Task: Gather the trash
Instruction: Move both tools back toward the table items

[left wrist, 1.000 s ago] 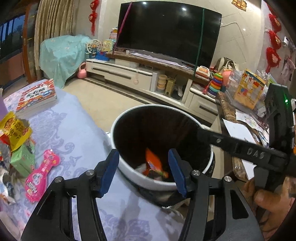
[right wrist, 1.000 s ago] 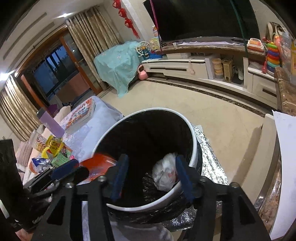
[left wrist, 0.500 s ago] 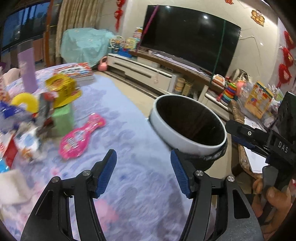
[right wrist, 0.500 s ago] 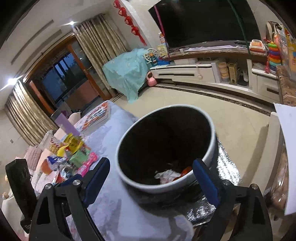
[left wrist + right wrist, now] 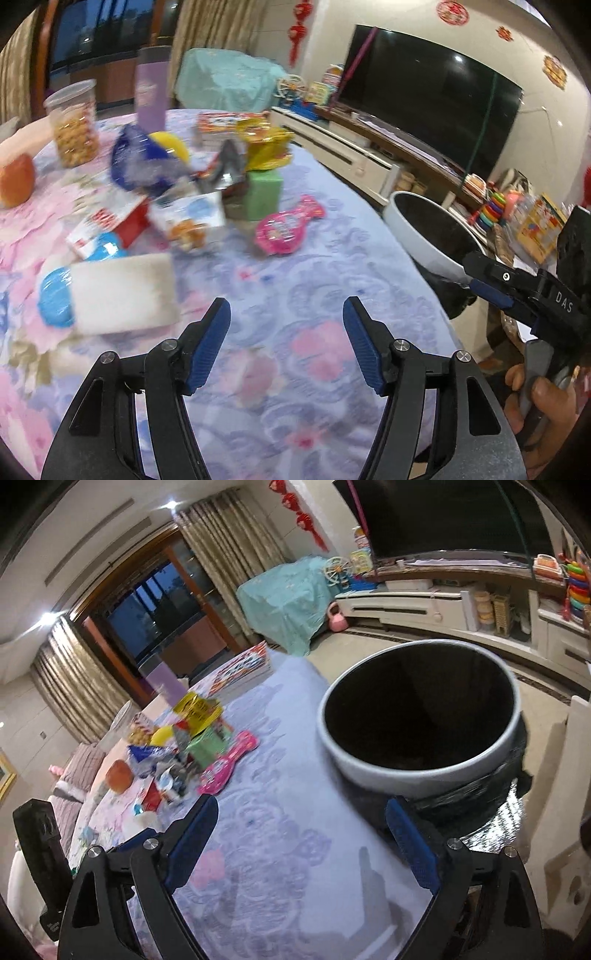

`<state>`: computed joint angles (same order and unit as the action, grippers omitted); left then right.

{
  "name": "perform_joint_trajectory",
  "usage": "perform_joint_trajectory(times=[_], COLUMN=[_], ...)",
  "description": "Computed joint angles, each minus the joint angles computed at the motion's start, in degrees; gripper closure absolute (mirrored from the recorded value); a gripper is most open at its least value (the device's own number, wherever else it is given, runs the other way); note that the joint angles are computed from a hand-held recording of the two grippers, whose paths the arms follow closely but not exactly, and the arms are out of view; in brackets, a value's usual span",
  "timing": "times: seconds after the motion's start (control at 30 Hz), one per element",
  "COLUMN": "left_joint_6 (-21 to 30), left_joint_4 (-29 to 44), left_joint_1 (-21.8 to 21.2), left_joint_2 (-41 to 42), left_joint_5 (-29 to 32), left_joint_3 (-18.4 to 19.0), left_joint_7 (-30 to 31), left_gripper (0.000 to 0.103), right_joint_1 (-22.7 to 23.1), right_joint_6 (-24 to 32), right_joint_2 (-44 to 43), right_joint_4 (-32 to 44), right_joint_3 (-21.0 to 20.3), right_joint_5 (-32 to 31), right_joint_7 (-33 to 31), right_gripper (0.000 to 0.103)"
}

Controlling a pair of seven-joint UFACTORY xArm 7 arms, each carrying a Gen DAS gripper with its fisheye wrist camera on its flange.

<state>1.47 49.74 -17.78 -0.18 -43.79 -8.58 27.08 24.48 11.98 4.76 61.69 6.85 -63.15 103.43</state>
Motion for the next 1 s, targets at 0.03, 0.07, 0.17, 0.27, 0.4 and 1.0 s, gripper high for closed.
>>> perform_joint_trajectory(times=[0.03, 0.07, 0.17, 0.27, 0.4, 1.0], left_joint_6=[0.15, 0.18, -0.37, -1.15, -1.54, -1.05], left_joint_4=[-0.53, -0.91, -2.67, -4.43, -5.71, -6.73], left_joint_1=[0.21, 0.25, -0.29, -0.77, -1.6, 6.1], left_joint_2=[-0.56, -1.01, -2.61, -3.88, -4.86, -3.29], left_joint_5=[-1.46, -2.29, -4.93, -4.63, -4.19, 20.81], left_joint_3=[0.27, 0.6, 1.99, 3.5, 5.9, 6.11], left_joint_7=[0.87, 1.37, 2.98, 2.65, 1.85, -21.43], left_gripper=[0.039, 0.039, 0.038, 0.038, 0.037, 0.017], right_joint_1=[0.22, 0.53, 1.86, 3.54, 5.8, 11.83], right_joint_6=[-0.01, 0.05, -0.01, -0.01, -0.04, 0.75], right_joint_2=[0.64, 1.25, 2.85, 4.69, 6.89, 18.32], right_joint_4=[0.62, 1.21, 2.63, 4.28, 6.49, 18.98], right_joint_3=[0.22, 0.32, 0.12, -0.4, -1.52, -5.61], right_joint_5=[0.12, 0.46, 0.98, 1.93, 4.38, 20.6], right_joint_7=[-0.19, -0.6, -1.22, -2.22, -5.09, -24.82], right_gripper=[0.009, 0.009, 0.009, 0.009, 0.009, 0.01])
